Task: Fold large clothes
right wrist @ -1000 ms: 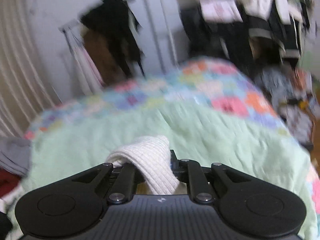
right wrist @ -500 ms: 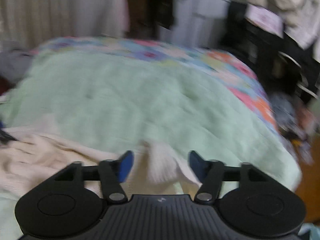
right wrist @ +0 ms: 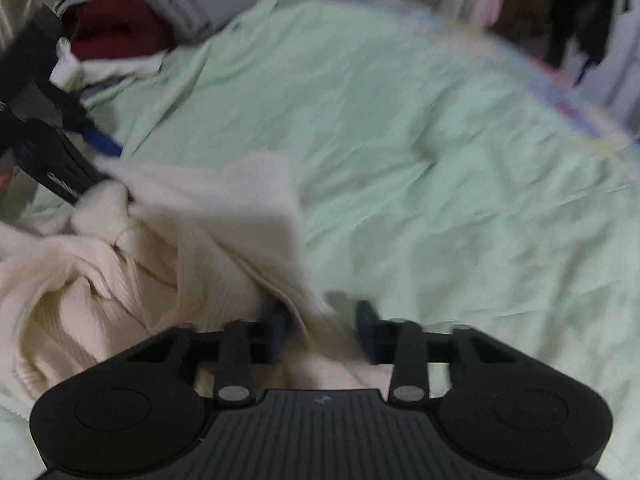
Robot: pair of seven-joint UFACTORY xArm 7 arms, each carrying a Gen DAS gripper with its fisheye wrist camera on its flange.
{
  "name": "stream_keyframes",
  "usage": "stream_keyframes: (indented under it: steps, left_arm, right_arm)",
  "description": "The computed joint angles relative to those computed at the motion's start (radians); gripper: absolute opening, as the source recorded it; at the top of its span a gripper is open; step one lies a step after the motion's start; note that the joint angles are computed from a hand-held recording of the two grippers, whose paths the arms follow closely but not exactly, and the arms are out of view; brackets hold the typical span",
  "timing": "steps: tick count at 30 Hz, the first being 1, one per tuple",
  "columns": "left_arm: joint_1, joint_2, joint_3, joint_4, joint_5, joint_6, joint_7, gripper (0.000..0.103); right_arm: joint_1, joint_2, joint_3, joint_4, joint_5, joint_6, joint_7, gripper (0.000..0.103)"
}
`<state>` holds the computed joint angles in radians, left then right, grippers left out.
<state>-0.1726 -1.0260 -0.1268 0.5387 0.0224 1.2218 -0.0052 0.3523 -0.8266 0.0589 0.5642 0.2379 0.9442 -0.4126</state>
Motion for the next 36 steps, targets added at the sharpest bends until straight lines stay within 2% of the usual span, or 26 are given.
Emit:
stream_keyframes:
  steps: [2, 4, 5, 8, 10, 12, 15, 16, 18, 19, 20, 21, 22, 23, 25, 26, 27, 29, 31, 33, 35, 36]
  left_arm:
    - [0.001, -0.008, -0.019, 0.001, 0.015, 0.001, -0.004, 0.037]
    - [0.011, 0.012, -0.03, 0.022, 0.019, -0.024, -0.03, 0.026]
    - [0.019, 0.027, -0.031, 0.035, 0.028, -0.05, -0.039, 0.015]
    - [0.061, 0.093, -0.031, 0.078, 0.082, -0.187, -0.053, 0.014]
    - [0.102, 0.165, -0.059, 0.106, 0.126, -0.324, -0.099, 0.012]
    - [0.179, 0.261, -0.105, 0.162, 0.198, -0.486, -0.19, 0.012]
    - [0.276, 0.378, -0.158, 0.253, 0.288, -0.632, -0.335, 0.012]
    - [0.322, 0.416, -0.194, 0.293, 0.338, -0.671, -0.399, 0.012]
    - [0.41, 0.473, -0.274, 0.369, 0.459, -0.718, -0.522, 0.02]
    - [0.448, 0.506, -0.31, 0.406, 0.514, -0.728, -0.576, 0.027]
    - [0.465, 0.557, -0.331, 0.45, 0.589, -0.719, -0.645, 0.069]
    - [0.512, 0.599, -0.378, 0.497, 0.621, -0.704, -0.677, 0.102]
    - [0.518, 0.664, -0.402, 0.548, 0.63, -0.646, -0.667, 0.103]
    - [0.481, 0.733, -0.396, 0.606, 0.602, -0.547, -0.616, 0.103]
    - [0.413, 0.775, -0.346, 0.612, 0.454, -0.45, -0.462, 0.103]
    - [0.364, 0.747, -0.295, 0.552, 0.367, -0.456, -0.403, 0.103]
    - [0.316, 0.699, -0.241, 0.469, 0.292, -0.504, -0.354, 0.103]
    - [0.227, 0.629, -0.154, 0.357, 0.163, -0.546, -0.274, 0.103]
    - [0.124, 0.555, -0.073, 0.27, 0.043, -0.54, -0.219, 0.103]
    - [0.049, 0.494, -0.033, 0.231, -0.008, -0.52, -0.201, 0.103]
    - [-0.023, 0.432, -0.018, 0.196, -0.051, -0.507, -0.173, 0.103]
    - [-0.049, 0.418, -0.018, 0.191, -0.061, -0.496, -0.162, 0.103]
  right_arm:
    - [0.005, 0.018, -0.004, 0.006, 0.01, -0.028, -0.008, 0.01]
    - [-0.002, 0.009, -0.002, 0.01, 0.031, -0.103, 0.017, 0.01]
    - [-0.002, 0.007, -0.004, 0.01, 0.039, -0.134, 0.027, 0.01]
    - [0.001, 0.019, -0.017, 0.023, 0.063, -0.239, 0.049, 0.01]
    - [-0.026, 0.051, 0.013, 0.041, 0.022, -0.332, 0.066, 0.009]
    - [-0.034, 0.1, 0.018, 0.072, 0.005, -0.395, 0.097, 0.009]
    - [-0.053, 0.194, 0.008, 0.132, -0.018, -0.51, 0.134, 0.009]
    - [-0.063, 0.223, 0.009, 0.146, -0.033, -0.556, 0.142, 0.009]
    - [-0.076, 0.305, 0.01, 0.19, -0.046, -0.625, 0.176, 0.009]
    - [-0.079, 0.347, 0.007, 0.214, -0.048, -0.649, 0.194, 0.01]
    - [-0.083, 0.388, 0.006, 0.24, -0.049, -0.672, 0.213, 0.012]
    - [-0.099, 0.432, 0.013, 0.265, -0.059, -0.692, 0.243, 0.018]
    - [-0.142, 0.48, 0.038, 0.294, -0.092, -0.684, 0.299, 0.023]
    - [-0.19, 0.518, 0.065, 0.324, -0.135, -0.637, 0.373, 0.03]
    - [-0.217, 0.513, 0.067, 0.319, -0.167, -0.583, 0.467, 0.033]
    - [-0.221, 0.467, 0.054, 0.281, -0.16, -0.539, 0.504, 0.041]
    - [-0.215, 0.417, 0.039, 0.244, -0.164, -0.506, 0.5, 0.053]
    - [-0.25, 0.293, 0.06, 0.163, -0.236, -0.434, 0.531, 0.055]
    - [-0.276, 0.173, 0.083, 0.107, -0.302, -0.33, 0.551, 0.061]
    - [-0.283, 0.092, 0.095, 0.08, -0.333, -0.246, 0.57, 0.069]
    - [-0.283, -0.013, 0.108, 0.046, -0.347, -0.146, 0.6, 0.07]
    - [-0.277, -0.037, 0.11, 0.035, -0.349, -0.138, 0.609, 0.07]
